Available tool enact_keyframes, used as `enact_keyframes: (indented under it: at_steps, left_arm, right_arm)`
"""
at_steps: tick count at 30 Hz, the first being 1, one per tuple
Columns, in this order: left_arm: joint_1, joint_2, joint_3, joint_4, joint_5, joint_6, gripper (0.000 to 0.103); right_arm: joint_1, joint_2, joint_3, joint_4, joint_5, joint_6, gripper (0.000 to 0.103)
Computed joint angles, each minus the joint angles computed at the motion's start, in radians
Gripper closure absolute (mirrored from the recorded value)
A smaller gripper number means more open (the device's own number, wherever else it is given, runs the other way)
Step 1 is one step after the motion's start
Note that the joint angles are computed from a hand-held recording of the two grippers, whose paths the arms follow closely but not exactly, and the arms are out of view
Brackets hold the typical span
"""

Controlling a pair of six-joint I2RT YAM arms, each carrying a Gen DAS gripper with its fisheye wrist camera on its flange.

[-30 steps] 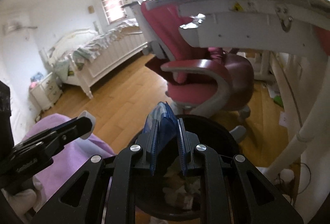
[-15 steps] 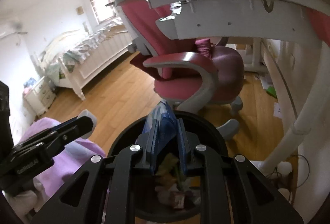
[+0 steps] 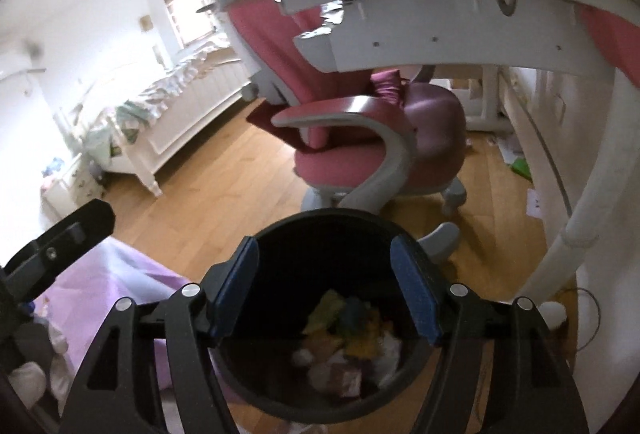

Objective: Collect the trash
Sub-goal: 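Carry the white cup and blue packet over the black bin and release both, then grasp the gold wrapper with the left tool while the right tool grasps the small bottle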

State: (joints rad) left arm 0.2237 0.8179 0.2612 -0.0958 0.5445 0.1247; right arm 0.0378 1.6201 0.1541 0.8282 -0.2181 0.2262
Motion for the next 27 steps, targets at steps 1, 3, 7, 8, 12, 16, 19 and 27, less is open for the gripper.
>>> enact_keyframes:
  at_steps: [1, 3, 7, 8, 12, 16, 19, 27]
  left_arm:
    - [0.031, -0.025, 0.005, -0.033, 0.020, 0.016, 0.006]
    - [0.139, -0.078, 0.023, -0.123, 0.094, 0.076, 0.006]
    - [0.422, -0.097, 0.090, -0.318, 0.280, 0.268, 0.006]
    - [0.518, -0.072, 0.118, -0.383, 0.336, 0.355, 0.006]
    - [0.882, 0.146, 0.254, -0.644, 0.480, 0.784, 0.006]
    - [1.135, 0.405, 0.394, -0.760, 0.495, 1.075, 0.006]
    - [1.256, 0.609, 0.522, -0.763, 0.468, 1.141, 0.006]
    - [1.301, 0.982, 0.794, -0.618, 0.295, 1.043, 0.023]
  right_arm:
    - [0.020, -0.024, -0.003, -0.016, 0.010, 0.005, 0.034]
    - [0.092, -0.091, -0.009, -0.062, 0.048, 0.024, 0.034]
    - [0.244, -0.200, -0.004, -0.156, 0.118, 0.063, 0.034]
    - [0.284, -0.213, 0.002, -0.172, 0.137, 0.073, 0.034]
    - [0.478, -0.248, 0.056, -0.252, 0.214, 0.112, 0.034]
    - [0.685, -0.214, 0.152, -0.311, 0.273, 0.141, 0.034]
    - [0.821, -0.154, 0.240, -0.339, 0.292, 0.152, 0.034]
    - [1.069, 0.078, 0.526, -0.468, 0.299, 0.157, 0.034]
